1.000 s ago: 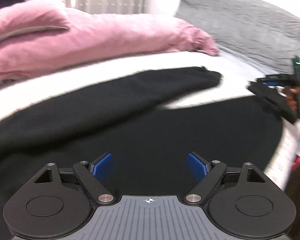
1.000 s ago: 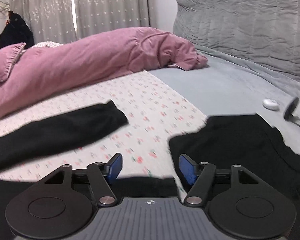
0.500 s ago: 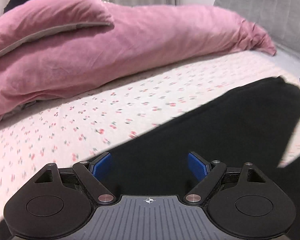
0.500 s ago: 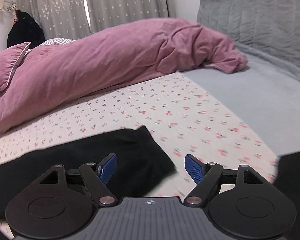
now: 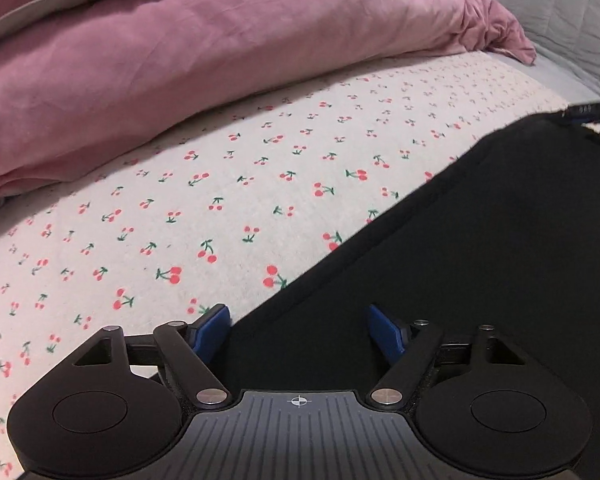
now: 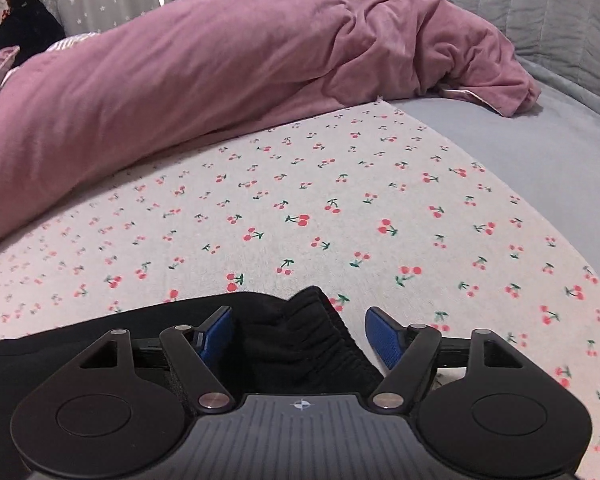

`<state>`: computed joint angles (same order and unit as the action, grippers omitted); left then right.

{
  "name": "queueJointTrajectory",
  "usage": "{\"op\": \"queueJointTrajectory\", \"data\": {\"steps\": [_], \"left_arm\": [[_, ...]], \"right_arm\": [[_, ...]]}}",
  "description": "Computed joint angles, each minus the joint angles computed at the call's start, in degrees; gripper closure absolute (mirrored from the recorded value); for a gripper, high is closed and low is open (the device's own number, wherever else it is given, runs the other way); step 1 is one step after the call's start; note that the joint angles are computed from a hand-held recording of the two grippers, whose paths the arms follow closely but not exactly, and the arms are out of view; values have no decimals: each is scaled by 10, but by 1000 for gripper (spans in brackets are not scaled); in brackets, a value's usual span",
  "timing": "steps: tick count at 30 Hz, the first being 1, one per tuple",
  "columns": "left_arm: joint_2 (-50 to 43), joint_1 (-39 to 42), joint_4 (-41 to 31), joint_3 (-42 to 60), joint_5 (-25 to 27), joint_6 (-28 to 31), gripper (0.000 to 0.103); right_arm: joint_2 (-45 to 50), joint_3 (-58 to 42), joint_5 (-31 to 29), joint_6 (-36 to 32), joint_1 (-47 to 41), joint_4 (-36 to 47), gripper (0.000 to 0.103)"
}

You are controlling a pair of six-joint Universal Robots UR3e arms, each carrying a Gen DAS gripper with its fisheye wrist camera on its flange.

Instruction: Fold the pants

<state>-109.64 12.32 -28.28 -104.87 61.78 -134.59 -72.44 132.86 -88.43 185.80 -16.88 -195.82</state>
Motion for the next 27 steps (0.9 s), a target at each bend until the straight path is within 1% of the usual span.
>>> {"op": "queueJointTrajectory", "data": {"steps": [1,2,3,4,5,6,7,9,12,15,18,21,24,27], "left_arm": [[-8,-1,0,8,-2,-9,35],[-13,0,5,10,-7,-18,42],[-19,1,11,14,-14,-28,57],[-20,2,15,14,-18,-35,68],[-20,0,21,11,-16,-46,72],[-23,-4,24,15,-13,-57,81],[-23,-8,35,12,-7,-69,92],[-23,-23,58,9,20,-97,96],[-9,-51,109,-15,69,-124,98],[24,-58,131,-39,80,-151,98],[75,-50,125,-68,70,-165,98],[150,-31,113,-117,48,-168,99],[243,6,94,-185,4,-155,99],[363,62,34,-256,-51,-123,99]], "right_arm": [[12,-5,-13,-4,10,-10,30],[21,-11,-26,-8,20,-16,35],[30,-15,-41,-14,31,-23,46],[34,-17,-45,-20,38,-28,49],[35,-22,-58,-20,48,-25,58],[35,-31,-63,-23,52,-15,68],[29,-31,-58,-30,52,-8,71],[25,-45,-84,-30,72,12,75],[18,-44,-121,-15,96,7,76],[-12,-26,-134,3,97,-4,76],[-75,6,-129,2,87,5,77],[-152,35,-124,3,82,35,77],[-240,69,-120,3,78,68,77],[-343,109,-103,4,63,115,77]]}}
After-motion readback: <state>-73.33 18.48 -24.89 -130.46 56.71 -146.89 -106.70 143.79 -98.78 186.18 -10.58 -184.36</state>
